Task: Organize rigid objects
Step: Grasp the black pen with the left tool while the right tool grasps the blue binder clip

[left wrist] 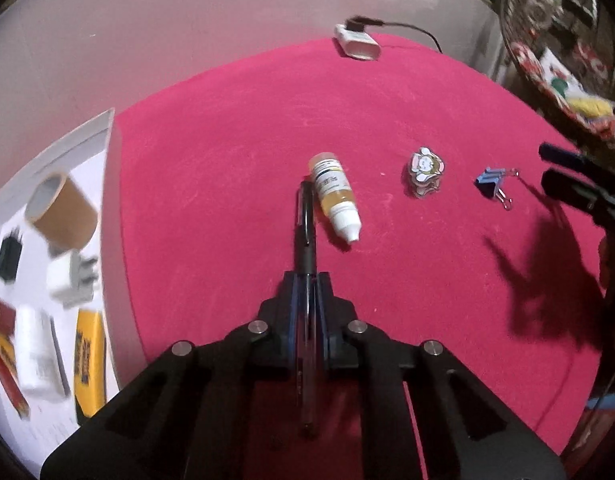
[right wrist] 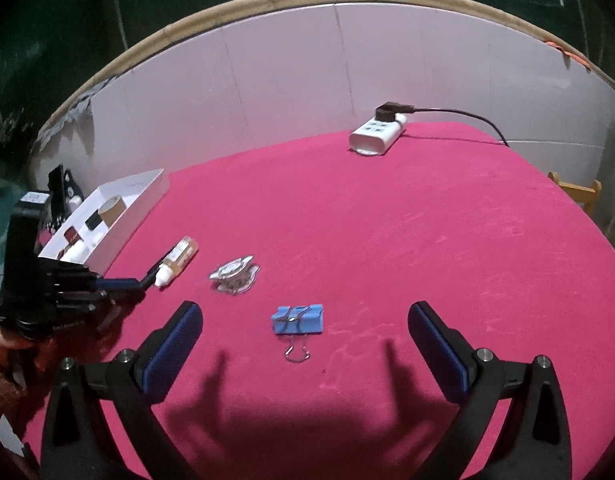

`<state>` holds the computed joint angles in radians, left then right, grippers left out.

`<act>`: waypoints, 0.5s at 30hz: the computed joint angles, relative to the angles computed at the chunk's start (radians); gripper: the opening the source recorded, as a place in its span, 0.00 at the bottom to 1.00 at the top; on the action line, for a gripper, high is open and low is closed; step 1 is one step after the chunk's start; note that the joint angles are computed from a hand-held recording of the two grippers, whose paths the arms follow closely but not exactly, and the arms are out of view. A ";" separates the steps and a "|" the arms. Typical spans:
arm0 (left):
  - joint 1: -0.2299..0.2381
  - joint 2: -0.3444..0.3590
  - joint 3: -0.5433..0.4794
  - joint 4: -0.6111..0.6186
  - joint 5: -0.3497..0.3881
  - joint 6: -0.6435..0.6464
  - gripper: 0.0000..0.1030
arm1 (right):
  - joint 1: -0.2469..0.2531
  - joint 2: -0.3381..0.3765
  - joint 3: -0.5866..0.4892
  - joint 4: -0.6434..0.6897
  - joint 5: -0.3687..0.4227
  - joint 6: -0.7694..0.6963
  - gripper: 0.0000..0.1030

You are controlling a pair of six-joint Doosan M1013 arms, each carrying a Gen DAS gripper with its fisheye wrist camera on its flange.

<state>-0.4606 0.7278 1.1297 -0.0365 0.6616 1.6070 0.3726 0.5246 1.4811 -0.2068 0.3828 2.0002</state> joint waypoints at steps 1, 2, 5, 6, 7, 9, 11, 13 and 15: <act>0.002 -0.010 0.020 -0.010 -0.023 -0.012 0.08 | 0.001 0.003 -0.004 0.012 0.006 -0.018 1.00; 0.003 -0.015 0.031 -0.021 -0.035 -0.018 0.08 | 0.002 0.007 -0.008 0.023 0.016 -0.036 1.00; 0.005 -0.033 0.063 -0.041 -0.074 -0.027 0.08 | 0.005 0.026 -0.035 0.050 0.062 -0.085 1.00; 0.004 -0.040 0.073 -0.041 -0.088 -0.030 0.08 | 0.005 0.033 -0.045 0.065 0.076 -0.102 1.00; 0.004 -0.046 0.081 -0.045 -0.099 -0.031 0.08 | 0.004 0.040 -0.055 0.082 0.089 -0.118 1.00; 0.004 -0.055 0.090 -0.055 -0.119 -0.031 0.08 | 0.006 0.056 -0.079 0.080 0.113 -0.123 0.99; 0.003 -0.067 0.104 -0.065 -0.143 -0.029 0.08 | 0.010 0.071 -0.102 0.051 0.141 -0.108 0.94; 0.003 -0.079 0.117 -0.081 -0.164 -0.018 0.08 | 0.014 0.090 -0.131 0.036 0.184 -0.105 0.85; 0.002 -0.088 0.125 -0.092 -0.178 -0.008 0.08 | 0.015 0.106 -0.156 0.036 0.224 -0.113 0.73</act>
<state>-0.4585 0.6394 1.2543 -0.1284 0.4836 1.5987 0.3880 0.6307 1.3254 -0.1706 0.6064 1.8876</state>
